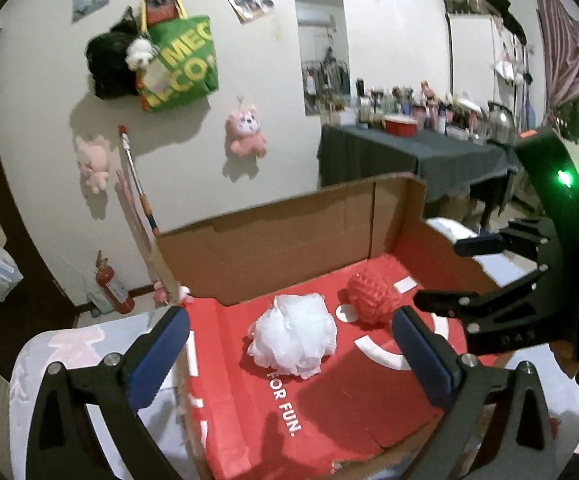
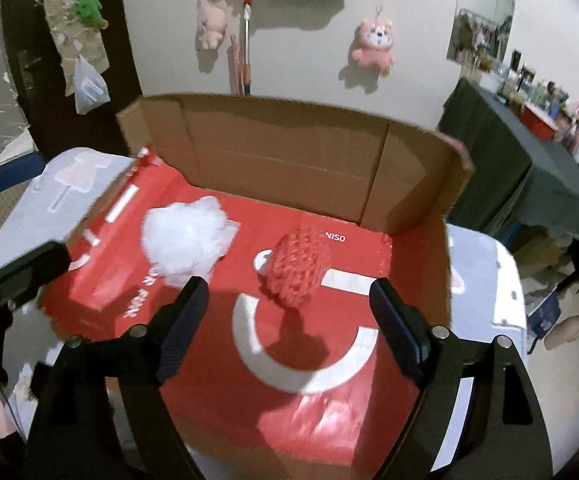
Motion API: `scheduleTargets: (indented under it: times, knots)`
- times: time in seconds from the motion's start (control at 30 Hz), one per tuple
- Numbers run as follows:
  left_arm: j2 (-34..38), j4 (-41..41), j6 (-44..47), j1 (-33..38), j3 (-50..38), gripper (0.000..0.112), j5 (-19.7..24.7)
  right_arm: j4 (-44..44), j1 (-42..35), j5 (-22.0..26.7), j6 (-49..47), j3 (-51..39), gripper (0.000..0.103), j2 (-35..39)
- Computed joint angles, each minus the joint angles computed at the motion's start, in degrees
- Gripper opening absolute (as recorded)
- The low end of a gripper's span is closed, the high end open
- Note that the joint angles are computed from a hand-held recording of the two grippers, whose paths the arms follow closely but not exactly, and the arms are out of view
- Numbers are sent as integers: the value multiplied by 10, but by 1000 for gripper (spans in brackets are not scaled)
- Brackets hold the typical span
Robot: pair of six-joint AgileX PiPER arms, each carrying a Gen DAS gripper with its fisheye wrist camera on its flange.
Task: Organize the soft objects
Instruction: 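Withdraw both tools from the box back toward the table items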
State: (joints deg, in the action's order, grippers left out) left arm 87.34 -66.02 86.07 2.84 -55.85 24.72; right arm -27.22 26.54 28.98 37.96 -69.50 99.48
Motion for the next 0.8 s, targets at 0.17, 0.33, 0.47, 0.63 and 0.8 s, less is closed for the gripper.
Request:
scheduleTargets:
  times: [0.17, 0.33, 0.47, 0.63, 0.8]
  knots:
    - [-87, -50, 44, 49, 65, 103, 50, -119, 61, 15, 138, 65, 92, -79]
    - [-187, -101, 105, 130, 145, 103, 127, -242, 154, 57, 299, 149, 92, -180]
    - [-251, -125, 144, 205, 206, 103, 201, -345, 254, 131, 435, 206, 98, -237]
    - [-327, -146, 196, 314, 291, 103, 292, -420, 404, 273, 585, 262, 99, -258]
    - [-394, -158, 259, 457, 374, 103, 405, -444, 545, 404, 718, 304, 100, -237]
